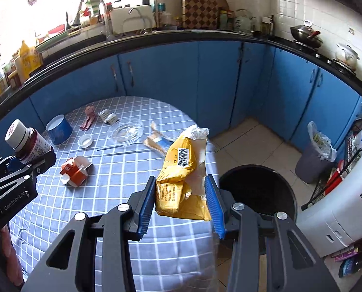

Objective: Collect trash
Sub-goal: 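Carry the yellow snack bag over the bin and open the right tool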

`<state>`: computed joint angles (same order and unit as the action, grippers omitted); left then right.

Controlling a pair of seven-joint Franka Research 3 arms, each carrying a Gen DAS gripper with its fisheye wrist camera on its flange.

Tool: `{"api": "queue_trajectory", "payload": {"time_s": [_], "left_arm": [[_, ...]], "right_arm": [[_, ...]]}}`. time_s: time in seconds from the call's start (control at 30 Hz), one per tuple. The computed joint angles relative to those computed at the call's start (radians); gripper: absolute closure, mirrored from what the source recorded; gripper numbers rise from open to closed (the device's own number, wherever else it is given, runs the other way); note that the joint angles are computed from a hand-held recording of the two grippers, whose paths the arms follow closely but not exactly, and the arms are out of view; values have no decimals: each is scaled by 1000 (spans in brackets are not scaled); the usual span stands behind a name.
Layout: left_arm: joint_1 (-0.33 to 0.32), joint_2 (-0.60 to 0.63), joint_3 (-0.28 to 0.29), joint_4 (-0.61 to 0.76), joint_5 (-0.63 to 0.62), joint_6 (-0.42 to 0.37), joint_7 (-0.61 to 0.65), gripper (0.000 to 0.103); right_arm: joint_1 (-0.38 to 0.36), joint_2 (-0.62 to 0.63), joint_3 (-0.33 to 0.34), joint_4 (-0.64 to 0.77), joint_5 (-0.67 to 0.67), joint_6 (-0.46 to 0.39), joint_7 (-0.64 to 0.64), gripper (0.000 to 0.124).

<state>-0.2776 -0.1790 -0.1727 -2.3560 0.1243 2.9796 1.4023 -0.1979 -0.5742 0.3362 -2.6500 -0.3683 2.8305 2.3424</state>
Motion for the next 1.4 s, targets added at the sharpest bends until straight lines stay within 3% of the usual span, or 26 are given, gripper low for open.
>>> {"api": "queue_trajectory", "payload": {"time_s": [0.57, 0.93, 1.4], "left_arm": [[-29, 136, -101, 185, 185, -34, -148, 57], [-86, 268, -107, 346, 320, -80, -245, 57], [-137, 385, -98, 487, 342, -121, -248, 57]], "right_arm": [[-94, -90, -63, -70, 36, 11, -91, 84], [-166, -24, -78, -54, 62, 65, -156, 84], [-219, 65, -91, -13, 72, 112, -197, 83]]}}
